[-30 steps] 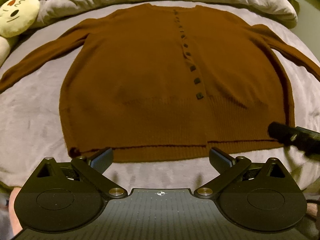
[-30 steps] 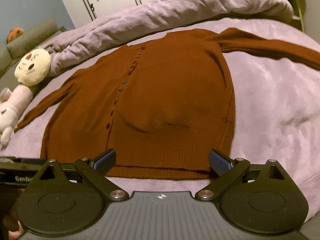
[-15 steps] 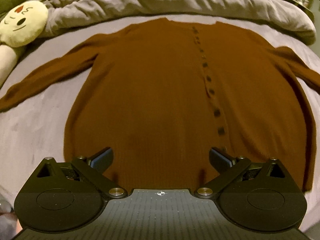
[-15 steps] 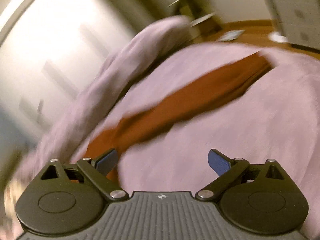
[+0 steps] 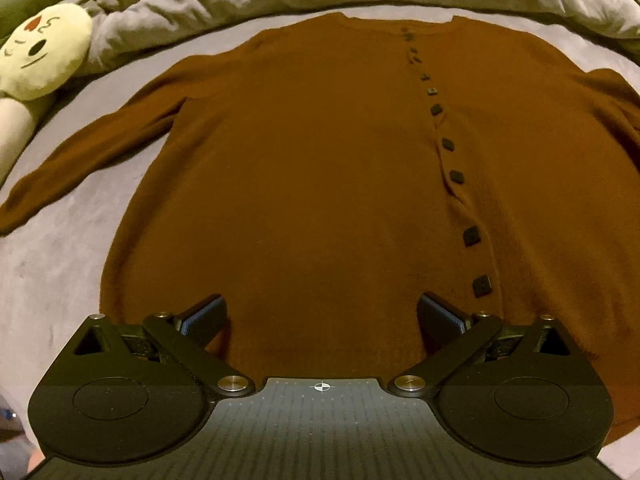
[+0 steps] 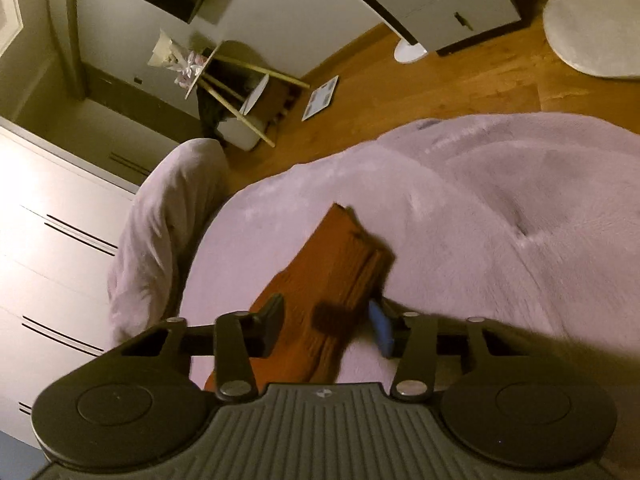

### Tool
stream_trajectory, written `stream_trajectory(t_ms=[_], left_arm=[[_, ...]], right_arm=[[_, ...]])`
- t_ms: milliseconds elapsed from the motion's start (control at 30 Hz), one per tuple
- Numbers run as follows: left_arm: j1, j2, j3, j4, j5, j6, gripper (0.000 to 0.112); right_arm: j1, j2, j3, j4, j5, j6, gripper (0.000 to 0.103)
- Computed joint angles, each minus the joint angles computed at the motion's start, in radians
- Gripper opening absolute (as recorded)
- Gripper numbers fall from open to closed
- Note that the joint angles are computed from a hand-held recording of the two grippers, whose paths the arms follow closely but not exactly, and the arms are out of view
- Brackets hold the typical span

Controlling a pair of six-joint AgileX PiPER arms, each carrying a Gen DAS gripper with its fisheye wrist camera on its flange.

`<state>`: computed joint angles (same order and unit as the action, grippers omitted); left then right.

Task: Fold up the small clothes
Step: 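Grasp a cardigan sleeve with the right gripper and fold it across the body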

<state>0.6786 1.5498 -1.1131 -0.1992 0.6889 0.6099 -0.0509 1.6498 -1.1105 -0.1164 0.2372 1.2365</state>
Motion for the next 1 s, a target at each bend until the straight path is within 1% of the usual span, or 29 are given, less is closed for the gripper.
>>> stream_trajectory(t_ms=[67,100,167,267,333,400,433,500,567,667,767,900,967,1000], left_arm=[[0.011,0.000,0.004,-0.022,-0.001,0.026,0.103],[0.024,0.007,-0.003,-0.044,0.010,0.040,0.103],[0.045,0.026,-0.028,-0.070,0.057,0.030,0.103],[0.100,0.091,-0.112,-0.132,0.170,0.023,0.103],[0.110,0.101,-0.134,-0.138,0.199,0.029,0.103],[0.107,0.095,-0.145,-0.123,0.204,0.026,0.103],[0.107,0.083,-0.142,-0.122,0.194,0.029,0.103],[0.117,0.062,-0.135,-0.146,0.169,0.056,0.103],[0.136,0.051,-0.151,-0.190,0.173,0.089,0.103],[0.169,0.066,-0.199,-0.254,0.195,0.120,0.103],[0.199,0.090,-0.254,-0.307,0.221,0.148,0.103],[0.222,0.128,-0.317,-0.333,0.228,0.160,0.103],[0.231,0.150,-0.353,-0.343,0.242,0.156,0.103],[0.232,0.165,-0.380,-0.347,0.252,0.149,0.103]], right_arm=[[0.003,0.037,-0.038,-0.013,0.014,-0.018,0.019],[0.005,0.050,-0.051,-0.016,0.021,-0.028,0.016],[-0.002,0.026,-0.032,0.003,0.022,-0.059,0.010],[0.013,0.024,-0.047,-0.072,0.048,-0.014,0.007],[0.040,0.021,-0.070,-0.175,0.086,0.050,0.006],[0.069,0.014,-0.092,-0.255,0.113,0.089,0.006],[0.087,0.020,-0.118,-0.287,0.131,0.095,0.006],[0.130,0.025,-0.158,-0.366,0.160,0.120,0.006],[0.185,0.037,-0.214,-0.425,0.187,0.113,0.006],[0.284,0.075,-0.325,-0.422,0.215,0.023,0.006],[0.399,0.152,-0.472,-0.380,0.235,-0.099,0.006],[0.546,0.299,-0.707,-0.259,0.267,-0.315,0.006],[0.612,0.393,-0.846,-0.203,0.306,-0.411,0.006],[0.643,0.438,-0.914,-0.191,0.339,-0.443,0.006]])
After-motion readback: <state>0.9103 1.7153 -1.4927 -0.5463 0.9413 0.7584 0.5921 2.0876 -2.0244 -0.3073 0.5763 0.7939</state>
